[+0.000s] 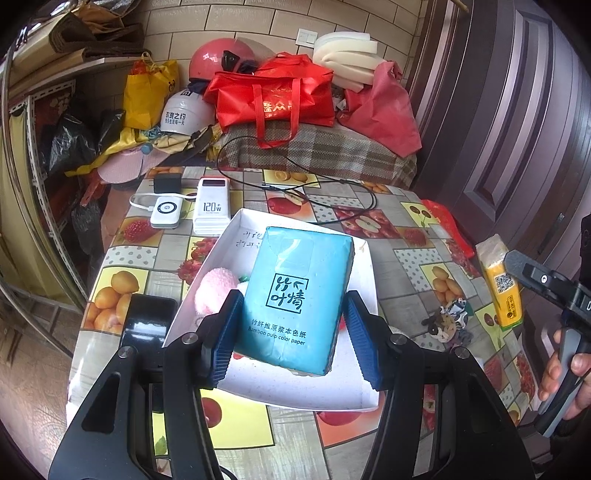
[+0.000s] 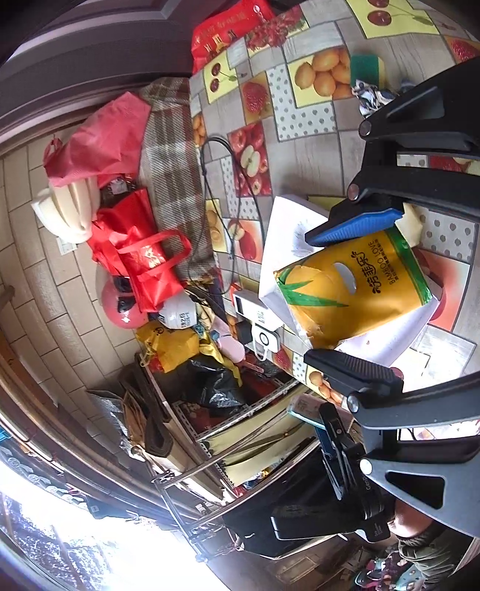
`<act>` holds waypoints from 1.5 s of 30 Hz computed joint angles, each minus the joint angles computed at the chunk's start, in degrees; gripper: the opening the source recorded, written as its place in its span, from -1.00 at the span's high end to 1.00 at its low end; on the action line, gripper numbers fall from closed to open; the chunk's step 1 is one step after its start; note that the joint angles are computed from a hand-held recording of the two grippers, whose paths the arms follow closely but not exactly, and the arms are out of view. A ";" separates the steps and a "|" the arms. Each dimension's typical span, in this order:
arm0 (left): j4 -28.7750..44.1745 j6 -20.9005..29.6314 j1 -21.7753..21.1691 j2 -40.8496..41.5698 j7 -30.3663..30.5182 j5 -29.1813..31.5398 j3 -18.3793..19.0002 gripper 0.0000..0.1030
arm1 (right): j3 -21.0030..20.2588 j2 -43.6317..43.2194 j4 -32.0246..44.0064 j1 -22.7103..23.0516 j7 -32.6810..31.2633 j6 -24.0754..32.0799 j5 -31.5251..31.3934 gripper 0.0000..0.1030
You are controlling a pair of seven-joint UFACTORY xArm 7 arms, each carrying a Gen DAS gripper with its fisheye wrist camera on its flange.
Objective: Organize soft objects
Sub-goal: 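Carry both tissue packs over the white tray and open both tools to drop them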
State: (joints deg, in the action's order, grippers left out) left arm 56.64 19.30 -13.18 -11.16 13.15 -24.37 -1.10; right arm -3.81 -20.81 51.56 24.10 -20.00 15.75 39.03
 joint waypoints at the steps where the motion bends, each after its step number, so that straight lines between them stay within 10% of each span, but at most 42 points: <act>1: 0.24 0.10 0.01 0.32 -0.04 0.02 0.03 -0.08 | -0.14 0.36 0.14 0.24 -0.08 0.28 0.23 -0.11; 22: 25.58 8.71 4.93 25.62 -5.54 11.39 -4.00 -0.09 | 10.12 20.20 12.53 -6.60 -1.92 10.63 -2.55 -0.12; 33: 26.52 7.54 4.30 28.10 -13.69 17.97 -3.00 -0.25 | 12.66 23.98 13.82 -7.95 1.78 9.43 -8.18 -0.15; 36: 24.68 4.49 1.89 26.94 -20.23 25.80 -0.06 -0.97 | 13.19 24.09 13.69 -8.08 0.86 8.54 -7.89 -0.48; 39: 21.78 0.97 3.58 24.74 -20.87 25.04 -1.14 -1.00 | 13.54 23.11 12.47 -7.83 -0.60 6.61 -7.71 -1.00; 45: 14.01 -3.01 7.48 17.82 -13.50 15.39 -4.49 -1.00 | 11.29 17.81 8.22 -8.18 -5.32 2.07 -2.12 -1.00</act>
State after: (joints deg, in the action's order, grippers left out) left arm 70.65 16.29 -5.69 6.67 -0.35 -8.98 -5.58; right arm 7.48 -3.00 59.79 15.92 -25.33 17.82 36.91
